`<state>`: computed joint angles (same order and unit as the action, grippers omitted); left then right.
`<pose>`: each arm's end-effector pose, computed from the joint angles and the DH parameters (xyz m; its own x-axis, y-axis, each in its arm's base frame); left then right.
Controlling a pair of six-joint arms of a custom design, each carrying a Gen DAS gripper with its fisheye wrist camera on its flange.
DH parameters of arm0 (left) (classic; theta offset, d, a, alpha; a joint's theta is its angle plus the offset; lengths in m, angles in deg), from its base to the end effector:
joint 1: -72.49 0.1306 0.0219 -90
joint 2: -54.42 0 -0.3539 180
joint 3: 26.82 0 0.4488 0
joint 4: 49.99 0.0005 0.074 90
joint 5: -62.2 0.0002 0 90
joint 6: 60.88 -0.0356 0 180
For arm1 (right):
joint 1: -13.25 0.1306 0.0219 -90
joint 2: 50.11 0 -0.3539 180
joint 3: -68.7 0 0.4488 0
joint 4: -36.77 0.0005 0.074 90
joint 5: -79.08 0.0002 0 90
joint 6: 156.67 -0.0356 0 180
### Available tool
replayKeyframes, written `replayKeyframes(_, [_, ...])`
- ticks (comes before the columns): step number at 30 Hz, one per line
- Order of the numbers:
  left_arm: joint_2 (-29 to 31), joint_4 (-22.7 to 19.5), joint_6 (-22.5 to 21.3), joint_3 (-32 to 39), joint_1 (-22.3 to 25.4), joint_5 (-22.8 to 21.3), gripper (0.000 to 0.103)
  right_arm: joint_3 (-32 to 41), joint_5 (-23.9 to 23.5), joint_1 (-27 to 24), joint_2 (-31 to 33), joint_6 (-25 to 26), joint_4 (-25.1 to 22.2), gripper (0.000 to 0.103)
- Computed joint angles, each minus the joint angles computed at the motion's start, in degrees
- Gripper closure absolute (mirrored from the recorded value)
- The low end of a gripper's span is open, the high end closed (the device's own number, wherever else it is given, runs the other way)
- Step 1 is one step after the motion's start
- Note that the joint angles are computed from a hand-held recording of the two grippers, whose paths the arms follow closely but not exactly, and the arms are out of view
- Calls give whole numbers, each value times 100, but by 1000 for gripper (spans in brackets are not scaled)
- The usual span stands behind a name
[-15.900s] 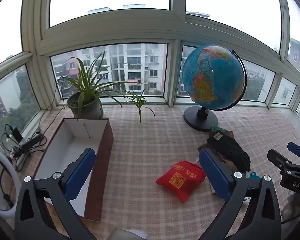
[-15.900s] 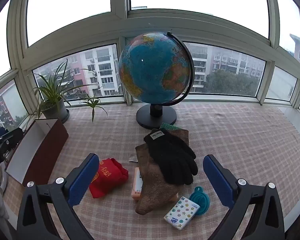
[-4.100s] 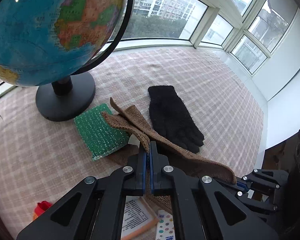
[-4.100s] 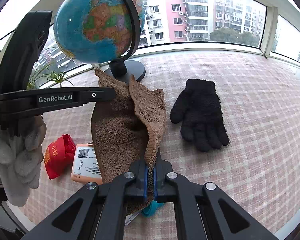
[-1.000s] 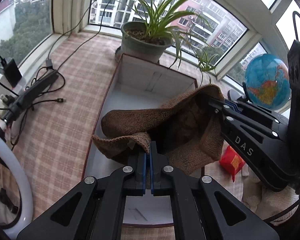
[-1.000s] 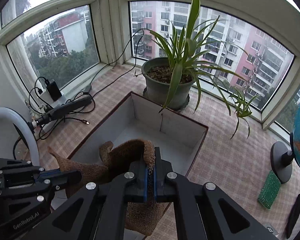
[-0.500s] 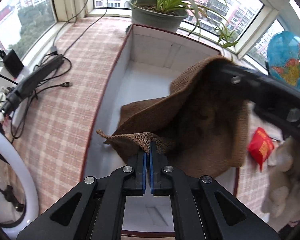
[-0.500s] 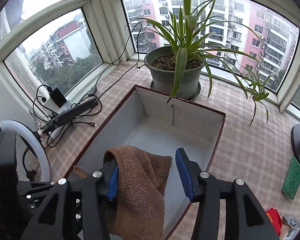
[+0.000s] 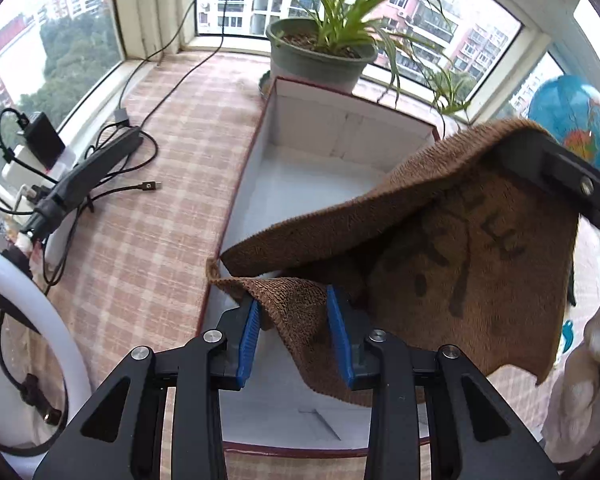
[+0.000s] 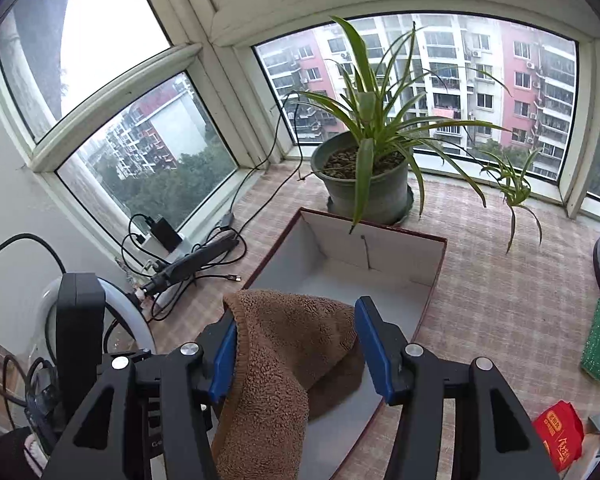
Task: Organize soft objects
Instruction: 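Lower the brown towel into the box and open both tools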
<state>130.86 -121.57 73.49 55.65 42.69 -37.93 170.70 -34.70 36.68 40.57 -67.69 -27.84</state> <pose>0.3762 -0.2088 0.4224 -0.8626 -0.2993 -0.4078 -0.2478 0.9529 -0.1750 0.4805 0.2233 0.4870 -0.7459 -0.3055 -0.5919 -0.5718 0.7494 0.3338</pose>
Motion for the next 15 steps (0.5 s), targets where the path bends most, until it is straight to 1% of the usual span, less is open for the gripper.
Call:
replayKeyframes(1, [-48,-3,-11,1,4,-44,71,-20,-3,17,-50,33,26,46])
replayKeyframes(3, [-134,-13,-52,8,11,-85,71,16,-29,57,-81,99,4,43])
replayKeyframes(9, [-387,-64,-195,20,9,-94,70,328,60,99,102,182,-305,43])
replayKeyframes(12, [-538,-90,-182,-2,-13,-121,63,562,108,104,251,293,-506,43])
replayKeyframes(15, [-694,-17,-122,-58,21,-51,63,901,-25,155,479,510,-832,41])
